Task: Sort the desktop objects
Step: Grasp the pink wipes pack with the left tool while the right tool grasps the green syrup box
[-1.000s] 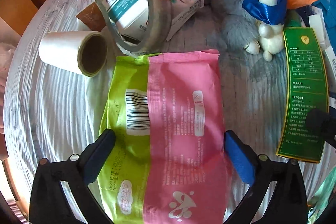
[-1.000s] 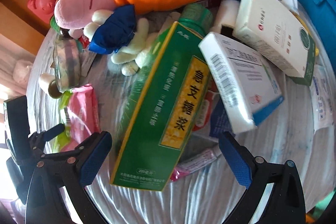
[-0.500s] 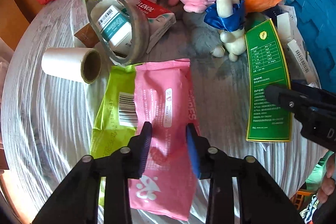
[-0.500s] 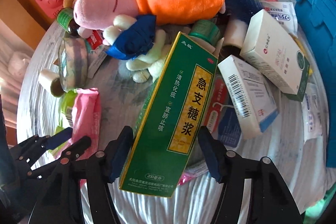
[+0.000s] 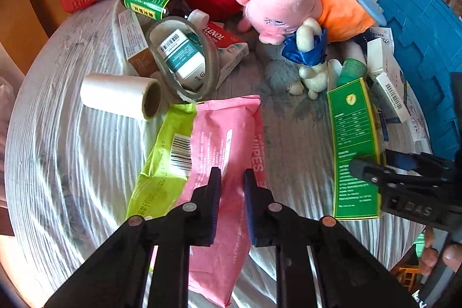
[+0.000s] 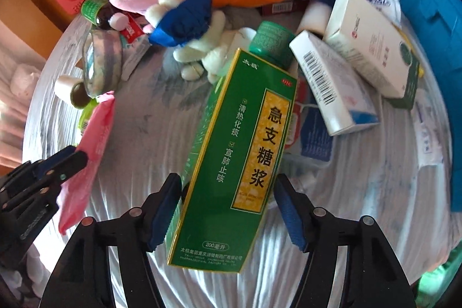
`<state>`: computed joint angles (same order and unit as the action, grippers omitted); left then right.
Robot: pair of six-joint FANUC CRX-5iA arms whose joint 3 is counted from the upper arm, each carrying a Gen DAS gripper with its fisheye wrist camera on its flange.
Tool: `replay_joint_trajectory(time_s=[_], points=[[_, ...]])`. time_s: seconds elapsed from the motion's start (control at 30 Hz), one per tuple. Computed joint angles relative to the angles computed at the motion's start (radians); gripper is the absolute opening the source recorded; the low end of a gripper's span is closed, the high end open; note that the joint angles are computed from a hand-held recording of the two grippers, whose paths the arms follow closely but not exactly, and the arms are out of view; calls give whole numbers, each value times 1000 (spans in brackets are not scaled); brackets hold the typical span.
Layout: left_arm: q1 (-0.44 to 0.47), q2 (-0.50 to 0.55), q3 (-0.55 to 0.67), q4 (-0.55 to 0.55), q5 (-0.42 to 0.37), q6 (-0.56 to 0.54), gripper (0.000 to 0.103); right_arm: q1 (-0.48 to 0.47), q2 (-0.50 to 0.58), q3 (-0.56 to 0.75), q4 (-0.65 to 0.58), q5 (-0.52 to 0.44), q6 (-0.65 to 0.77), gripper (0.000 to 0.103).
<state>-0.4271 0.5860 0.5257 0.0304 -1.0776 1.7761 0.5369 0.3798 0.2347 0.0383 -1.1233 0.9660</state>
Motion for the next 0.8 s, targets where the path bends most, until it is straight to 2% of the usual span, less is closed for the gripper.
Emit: replay_joint_trajectory(time_s=[0.03, 0.1, 0.13, 0.23, 0.3, 0.37, 0.47, 0.5, 0.7, 0.77, 0.8], points=[[-3, -15, -12, -5, 11, -2, 13, -2, 0, -6, -9, 12, -1, 61], [8, -40, -51, -3, 61, -29, 3, 16, -11, -27, 24, 30, -30, 60], [12, -60, -69, -6, 78, -38, 2, 29, -26, -51, 63, 49, -49, 59], [8, -92, -85, -19, 124, -47, 2, 57, -102, -128, 138, 125, -98, 57], [7, -113, -101, -14, 152, -62, 2, 83, -155, -185, 232, 165, -153, 56], [12, -137, -126, 3, 184, -88, 2, 99, -195, -221, 282, 185, -193, 54], [18, -144, -136, 18, 173, -118, 2, 117, -206, -236, 335, 178, -230, 54], [22, -140, -139, 27, 158, -133, 2, 123, -233, -269, 338, 164, -242, 54], [66, -76, -156, 124, 41, -209, 2, 78, -204, -273, 164, 128, -168, 54], [68, -67, -176, 132, 51, -225, 2, 74, -193, -273, 127, 121, -146, 55], [65, -61, -176, 124, 48, -226, 7, 75, -190, -278, 118, 121, -142, 55]])
